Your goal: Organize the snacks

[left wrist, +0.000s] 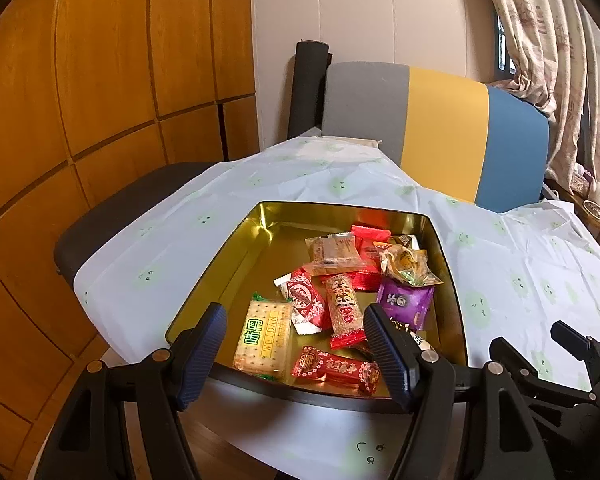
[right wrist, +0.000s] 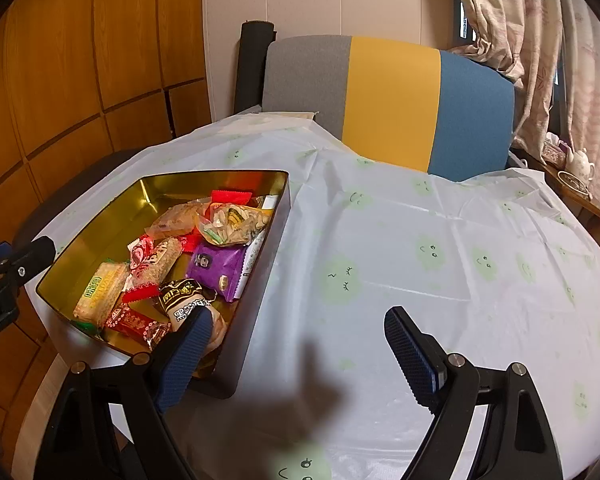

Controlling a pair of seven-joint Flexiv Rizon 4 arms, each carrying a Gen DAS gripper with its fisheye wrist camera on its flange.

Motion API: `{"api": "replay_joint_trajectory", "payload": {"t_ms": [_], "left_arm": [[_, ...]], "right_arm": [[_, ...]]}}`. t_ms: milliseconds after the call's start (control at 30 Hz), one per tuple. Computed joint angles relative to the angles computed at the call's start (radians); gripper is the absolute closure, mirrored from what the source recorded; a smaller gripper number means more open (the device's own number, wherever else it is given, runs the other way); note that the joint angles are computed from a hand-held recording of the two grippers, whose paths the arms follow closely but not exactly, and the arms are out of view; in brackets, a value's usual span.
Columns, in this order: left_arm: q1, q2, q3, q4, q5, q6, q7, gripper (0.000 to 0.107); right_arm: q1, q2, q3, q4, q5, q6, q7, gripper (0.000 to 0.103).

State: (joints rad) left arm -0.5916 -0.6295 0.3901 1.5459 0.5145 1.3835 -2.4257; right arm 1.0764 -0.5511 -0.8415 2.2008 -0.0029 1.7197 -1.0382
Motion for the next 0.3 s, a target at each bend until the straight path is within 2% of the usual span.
{"api": "replay_joint_trajectory", "payload": {"t_ms": [133,233,300], "left_arm": [[-0.022,-0.005,0.033,-0.005,0.021,0.010,-0.037,0.048],[-0.016,-0.003,0.029,-0.004,0.021,0.009,-0.037,0.049],[0.017,0.003,-0.011,0.005,0.001,0.012,-0.003,0.049]], "right_arm": [[-0.008,-0.001,0.006,0.000,0.001,0.001,-0.001,0.015],[-0.023,0.003,0.019,0.000,0.001,0.000,0.003,0.015],[-0.035,0.006,0.021,0.001,0.001,0.002,0.003,0.015]]}}
